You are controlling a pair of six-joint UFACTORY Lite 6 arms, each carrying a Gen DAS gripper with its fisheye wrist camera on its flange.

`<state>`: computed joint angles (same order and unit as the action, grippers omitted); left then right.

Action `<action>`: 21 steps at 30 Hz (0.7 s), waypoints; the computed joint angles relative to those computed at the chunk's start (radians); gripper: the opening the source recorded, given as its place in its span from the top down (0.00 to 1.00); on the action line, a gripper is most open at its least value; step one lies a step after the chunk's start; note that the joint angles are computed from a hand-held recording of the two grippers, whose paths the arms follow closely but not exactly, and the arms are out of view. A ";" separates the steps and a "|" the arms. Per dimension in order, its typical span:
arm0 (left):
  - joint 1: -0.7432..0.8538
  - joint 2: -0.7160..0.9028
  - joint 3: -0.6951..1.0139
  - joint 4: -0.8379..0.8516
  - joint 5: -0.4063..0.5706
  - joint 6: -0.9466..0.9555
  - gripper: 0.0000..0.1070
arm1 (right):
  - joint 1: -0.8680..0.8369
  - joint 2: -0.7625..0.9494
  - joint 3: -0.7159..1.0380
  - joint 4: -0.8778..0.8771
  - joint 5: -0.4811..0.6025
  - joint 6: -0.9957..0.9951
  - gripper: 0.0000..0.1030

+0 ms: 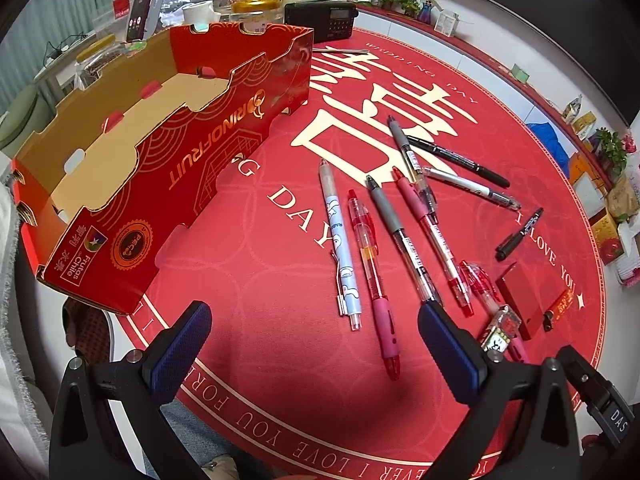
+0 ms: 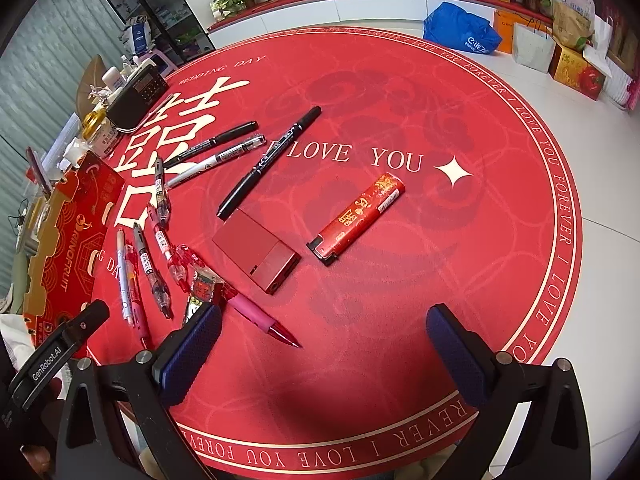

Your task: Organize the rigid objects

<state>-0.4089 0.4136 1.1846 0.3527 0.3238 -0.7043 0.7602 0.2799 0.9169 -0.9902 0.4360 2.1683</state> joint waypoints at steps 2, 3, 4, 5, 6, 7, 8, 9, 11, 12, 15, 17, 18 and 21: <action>0.001 0.013 0.011 0.019 0.003 -0.011 0.04 | -0.005 -0.011 -0.014 -0.012 0.008 0.017 0.00; 0.000 0.020 0.016 0.051 0.006 -0.039 0.04 | -0.009 -0.017 -0.020 -0.014 0.012 0.022 0.00; 0.001 0.027 0.023 0.074 0.010 -0.058 0.04 | -0.013 -0.027 -0.032 -0.017 0.014 0.029 0.00; 0.003 0.033 0.027 0.108 0.013 -0.089 0.04 | -0.019 -0.037 -0.043 -0.020 0.016 0.037 0.00; 0.004 0.038 0.031 0.160 0.017 -0.141 0.04 | -0.023 -0.041 -0.049 -0.020 0.017 0.039 0.00; 0.007 0.042 0.034 0.183 0.022 -0.164 0.04 | -0.029 -0.051 -0.062 -0.019 0.019 0.044 0.00; 0.009 0.047 0.037 0.218 0.027 -0.202 0.04 | -0.033 -0.054 -0.065 -0.015 0.018 0.042 0.00; 0.012 0.055 0.041 0.254 0.032 -0.239 0.04 | -0.038 -0.057 -0.071 -0.016 0.014 0.046 0.00; 0.014 0.076 0.054 0.301 0.044 -0.285 0.04 | -0.045 -0.055 -0.076 -0.015 0.003 0.050 0.00; 0.014 0.092 0.065 0.318 0.051 -0.299 0.04 | -0.047 -0.049 -0.073 -0.015 -0.006 0.048 0.00; 0.012 0.127 0.089 0.354 0.065 -0.328 0.04 | -0.044 -0.035 -0.060 -0.011 -0.013 0.034 0.00; 0.005 0.150 0.105 0.394 0.077 -0.361 0.04 | -0.040 -0.030 -0.053 -0.011 -0.011 0.028 0.00; 0.003 0.161 0.117 0.400 0.083 -0.364 0.04 | -0.039 -0.028 -0.048 -0.010 -0.009 0.023 0.00; 0.007 0.182 0.139 0.377 0.084 -0.338 0.04 | -0.045 -0.025 -0.041 -0.010 -0.009 0.013 0.00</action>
